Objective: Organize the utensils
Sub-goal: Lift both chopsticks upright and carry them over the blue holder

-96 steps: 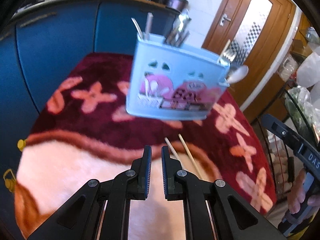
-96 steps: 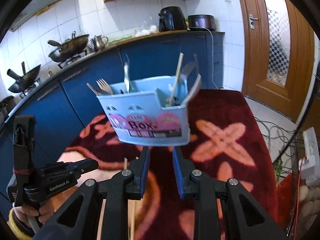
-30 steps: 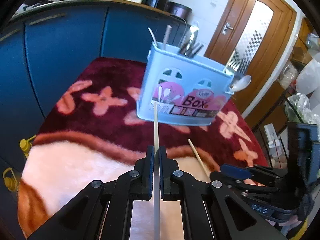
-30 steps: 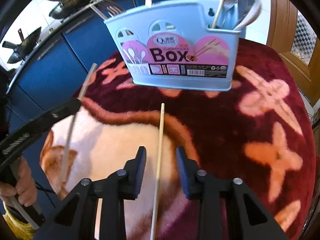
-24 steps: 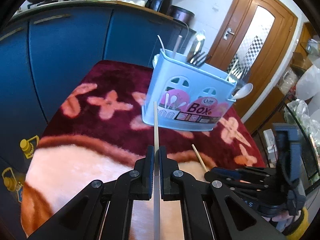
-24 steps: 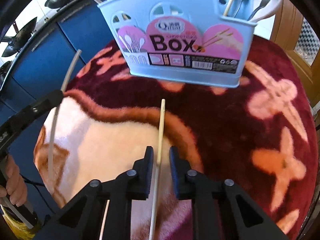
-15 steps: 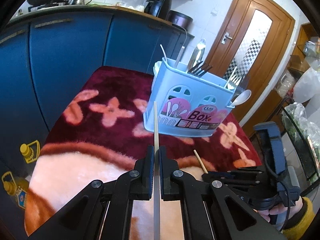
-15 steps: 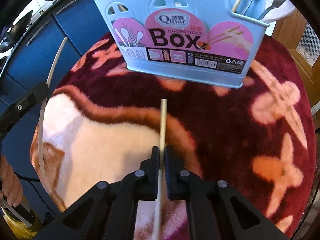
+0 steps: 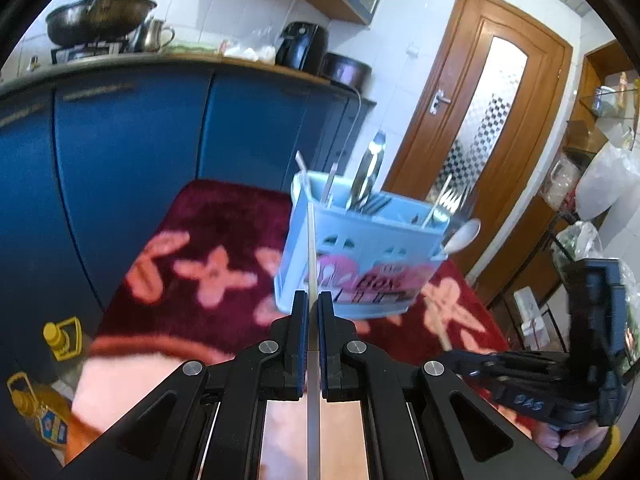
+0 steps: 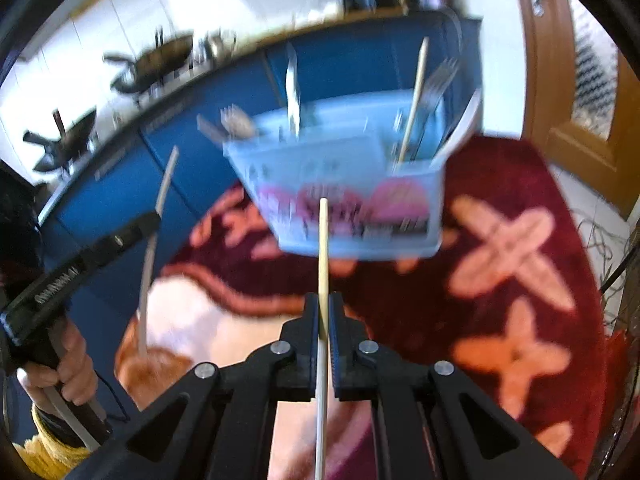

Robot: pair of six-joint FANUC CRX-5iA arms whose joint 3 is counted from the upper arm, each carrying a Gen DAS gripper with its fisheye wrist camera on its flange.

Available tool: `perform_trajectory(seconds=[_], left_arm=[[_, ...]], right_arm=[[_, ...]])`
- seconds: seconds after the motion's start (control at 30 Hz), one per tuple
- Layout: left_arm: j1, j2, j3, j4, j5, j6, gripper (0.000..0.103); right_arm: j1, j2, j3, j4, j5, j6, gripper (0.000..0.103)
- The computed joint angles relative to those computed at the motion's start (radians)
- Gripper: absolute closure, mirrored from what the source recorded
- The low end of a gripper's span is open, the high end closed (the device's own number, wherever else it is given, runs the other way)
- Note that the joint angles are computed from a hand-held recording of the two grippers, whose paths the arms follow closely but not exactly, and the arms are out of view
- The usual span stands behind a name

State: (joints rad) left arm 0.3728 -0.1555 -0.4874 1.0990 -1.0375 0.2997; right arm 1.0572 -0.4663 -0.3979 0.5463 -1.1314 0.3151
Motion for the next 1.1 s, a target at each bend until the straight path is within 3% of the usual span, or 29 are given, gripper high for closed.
perform_trajectory(seconds=[0.13, 0.27, 0.63, 1.1], left_arm=[[-0.026, -0.001, 0.012, 0.04, 0.027, -0.01, 0.099], [-0.062, 0.01, 0.036, 0.085, 0.061, -0.019, 0.099], [-0.188, 0.069, 0.14, 0.21, 0.193, -0.056, 0.099], [-0.405, 0.175, 0.18, 0.55, 0.441, -0.301, 0.099]], right_arm=[[0.01, -0.035, -0.05, 0.172, 0.034, -0.105, 0.097], [-0.026, -0.057, -0.057, 0.253, 0.063, -0.133, 0.097], [-0.173, -0.003, -0.03, 0.373, 0.179, -0.126, 0.097], [-0.39, 0.066, -0.087, 0.577, 0.406, -0.266, 0.097]])
